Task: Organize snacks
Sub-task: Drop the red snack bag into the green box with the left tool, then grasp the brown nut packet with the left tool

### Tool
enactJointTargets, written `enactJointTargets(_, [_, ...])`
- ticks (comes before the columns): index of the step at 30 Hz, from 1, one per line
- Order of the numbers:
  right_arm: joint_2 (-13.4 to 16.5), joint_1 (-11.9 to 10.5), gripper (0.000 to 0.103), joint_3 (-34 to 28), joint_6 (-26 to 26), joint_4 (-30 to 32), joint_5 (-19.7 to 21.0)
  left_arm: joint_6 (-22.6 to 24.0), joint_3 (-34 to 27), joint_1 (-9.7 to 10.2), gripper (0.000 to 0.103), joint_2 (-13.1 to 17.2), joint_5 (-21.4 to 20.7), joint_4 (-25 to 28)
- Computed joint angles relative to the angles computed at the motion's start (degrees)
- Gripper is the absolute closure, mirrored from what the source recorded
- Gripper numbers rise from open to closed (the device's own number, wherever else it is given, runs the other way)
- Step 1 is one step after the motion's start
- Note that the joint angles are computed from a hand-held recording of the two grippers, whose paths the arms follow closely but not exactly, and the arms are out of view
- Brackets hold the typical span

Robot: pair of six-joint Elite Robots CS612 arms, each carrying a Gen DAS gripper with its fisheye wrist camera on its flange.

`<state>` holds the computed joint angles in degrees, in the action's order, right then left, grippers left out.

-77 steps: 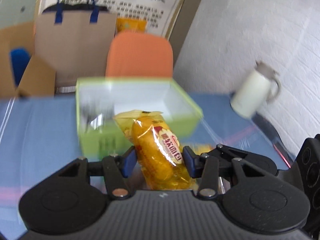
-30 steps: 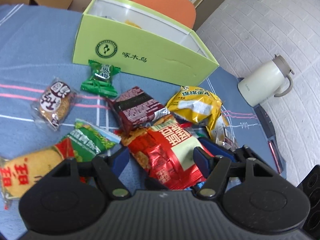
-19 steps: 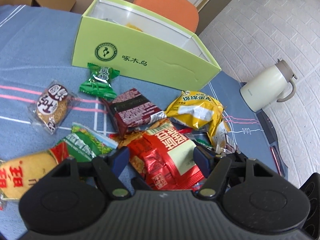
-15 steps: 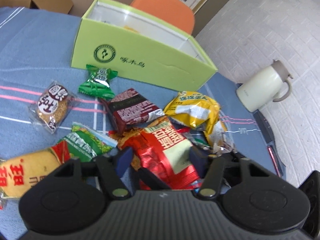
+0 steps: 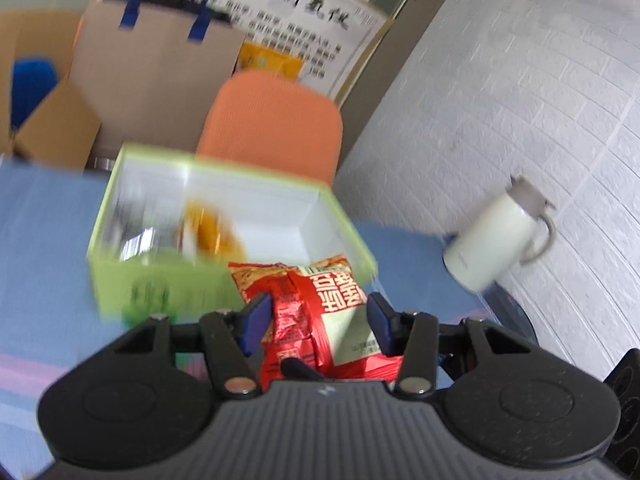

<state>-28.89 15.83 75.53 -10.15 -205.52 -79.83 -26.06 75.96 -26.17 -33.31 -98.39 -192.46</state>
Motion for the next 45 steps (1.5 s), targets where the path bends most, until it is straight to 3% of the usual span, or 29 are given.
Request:
enactJointTargets(5, [3.59, -1.34, 0.063, -11.65, -0.48, 7.76, -0.40, 0.88, -12.85, 0.81, 0.055, 4.94, -0.66, 8.41])
enactJointTargets(9, [7.31, -2.69, 0.063, -21.57, 1.72, 18.12, 2.29, 0.28, -21.66, 1.28, 0.054, 9.21, -0.36, 15.63])
enactJointTargets(12, [10.55, -3.10, 0.062, -28.03, 2.37, 24.77, 2.96, -0.25, -25.45, 1.50, 0.037, 11.49, 1.04, 18.59])
enactJointTargets(15, [12.31, -3.62, 0.062, -30.80, 4.69, 27.27, 4.27, -0.26, -25.22, 1.56, 0.037, 11.50, 2.80, 19.04])
enactJointTargets(21, [8.89, -3.58, 0.055, -22.69, 6.61, 16.47, 3.54, 0.36, -15.23, 1.58, 0.036, 6.51, 3.89, 10.56])
enactJointTargets(24, [5.71, -3.71, 0.042, -15.84, 6.48, 9.18, 3.94, 1.55, -7.81, 1.13, 0.034, 2.84, 5.30, 5.66])
enactJointTargets(29, [0.92, -3.73, 0.032, -4.21, 8.99, -0.94, 4.95, 3.05, 4.40, 0.23, 0.033, -2.15, 6.90, -1.51])
enactJointTargets(33, [-1.65, -3.14, 0.028, 4.45, 12.00, -5.55, 4.54, 2.04, 12.59, -0.67, 0.033, -4.45, 9.52, -5.34])
enactJointTargets(37, [-2.65, -2.21, 0.027, 11.27, 15.57, -7.88, 1.98, 0.62, 17.37, -1.76, 0.033, -5.19, 9.69, -6.02])
enactJointTargets(42, [-3.94, -1.64, 0.026, 17.28, 20.29, -8.57, -6.09, -2.33, 17.39, -2.38, 0.033, -3.74, 3.26, -6.26])
enactJointTargets(45, [-4.47, -2.13, 0.021, 18.80, 22.52, -8.56, -9.88, -1.38, 14.71, -3.09, 0.033, -2.55, 0.65, -4.61])
